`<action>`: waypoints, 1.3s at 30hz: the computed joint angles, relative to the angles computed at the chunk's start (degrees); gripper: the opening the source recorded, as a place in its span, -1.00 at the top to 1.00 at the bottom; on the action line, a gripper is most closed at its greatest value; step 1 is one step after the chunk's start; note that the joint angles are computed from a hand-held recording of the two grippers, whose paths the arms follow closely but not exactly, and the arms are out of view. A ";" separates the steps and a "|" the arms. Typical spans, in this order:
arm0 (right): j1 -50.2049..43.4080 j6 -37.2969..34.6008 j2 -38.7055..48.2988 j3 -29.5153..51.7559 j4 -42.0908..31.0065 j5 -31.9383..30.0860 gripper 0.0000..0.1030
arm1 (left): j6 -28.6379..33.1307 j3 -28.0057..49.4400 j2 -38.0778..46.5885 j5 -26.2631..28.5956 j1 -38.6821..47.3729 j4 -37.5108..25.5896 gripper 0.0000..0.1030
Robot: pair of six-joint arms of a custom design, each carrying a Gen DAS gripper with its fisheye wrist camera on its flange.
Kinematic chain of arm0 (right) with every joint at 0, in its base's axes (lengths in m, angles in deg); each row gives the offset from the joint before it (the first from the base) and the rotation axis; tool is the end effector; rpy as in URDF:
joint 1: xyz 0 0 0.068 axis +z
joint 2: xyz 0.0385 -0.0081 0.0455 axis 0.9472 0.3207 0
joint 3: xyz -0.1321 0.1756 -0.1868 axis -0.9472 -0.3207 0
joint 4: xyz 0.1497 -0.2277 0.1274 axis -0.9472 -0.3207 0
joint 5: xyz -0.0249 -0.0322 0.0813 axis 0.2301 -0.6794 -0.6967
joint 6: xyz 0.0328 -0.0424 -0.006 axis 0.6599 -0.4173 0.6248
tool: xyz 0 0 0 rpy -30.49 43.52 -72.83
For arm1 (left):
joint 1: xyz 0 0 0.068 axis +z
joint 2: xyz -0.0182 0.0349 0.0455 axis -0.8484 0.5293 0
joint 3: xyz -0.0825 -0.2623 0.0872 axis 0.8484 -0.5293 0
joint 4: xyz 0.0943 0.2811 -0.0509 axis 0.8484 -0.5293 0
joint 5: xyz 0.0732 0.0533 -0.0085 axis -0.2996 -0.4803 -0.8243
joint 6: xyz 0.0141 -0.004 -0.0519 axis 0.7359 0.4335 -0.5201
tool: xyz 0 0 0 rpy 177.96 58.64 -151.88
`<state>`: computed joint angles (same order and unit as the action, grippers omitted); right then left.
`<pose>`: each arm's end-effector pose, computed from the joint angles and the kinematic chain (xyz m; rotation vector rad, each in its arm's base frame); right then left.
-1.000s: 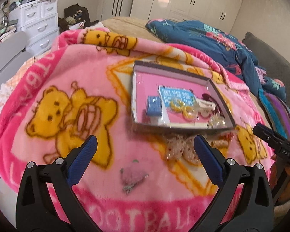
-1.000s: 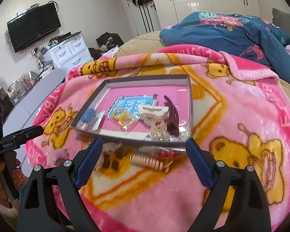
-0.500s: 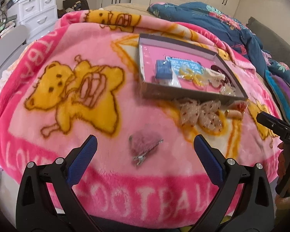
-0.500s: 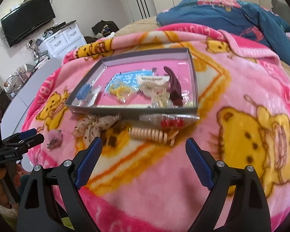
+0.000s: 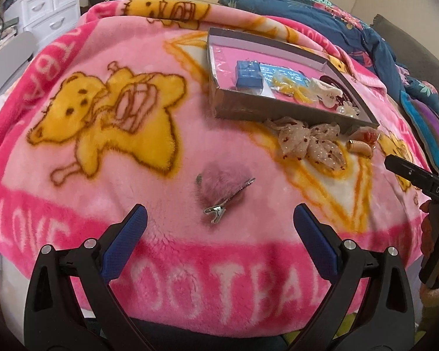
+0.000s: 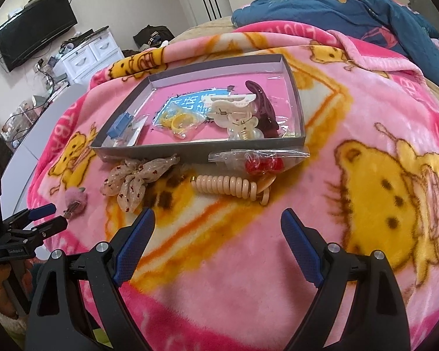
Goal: Organize jewelry
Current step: 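Grasp the pink pom-pom clip with the left tool while the right tool grasps the coiled hair tie, then carry the pom-pom clip and coiled hair tie into the box and open both tools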
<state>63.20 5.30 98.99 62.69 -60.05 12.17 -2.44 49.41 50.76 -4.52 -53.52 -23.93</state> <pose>0.2239 -0.0213 0.2120 0.1245 2.4238 0.3366 0.2607 0.0091 0.2241 0.3240 2.5368 -0.3050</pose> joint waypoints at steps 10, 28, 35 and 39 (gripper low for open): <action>2.11 3.72 5.39 0.23 5.52 3.68 -0.69 | -0.54 1.22 4.17 0.55 -3.10 2.73 0.13; 6.86 7.08 11.77 1.01 11.40 10.71 -0.37 | -2.00 -0.18 1.81 5.17 -4.66 2.33 0.51; 4.58 3.59 4.01 -1.21 3.73 3.63 -0.37 | -2.18 0.14 -0.26 5.90 -4.70 1.12 0.50; 3.62 1.83 -0.80 -2.18 -1.36 0.66 -0.37 | -2.48 0.44 -1.24 6.27 -4.75 0.52 0.50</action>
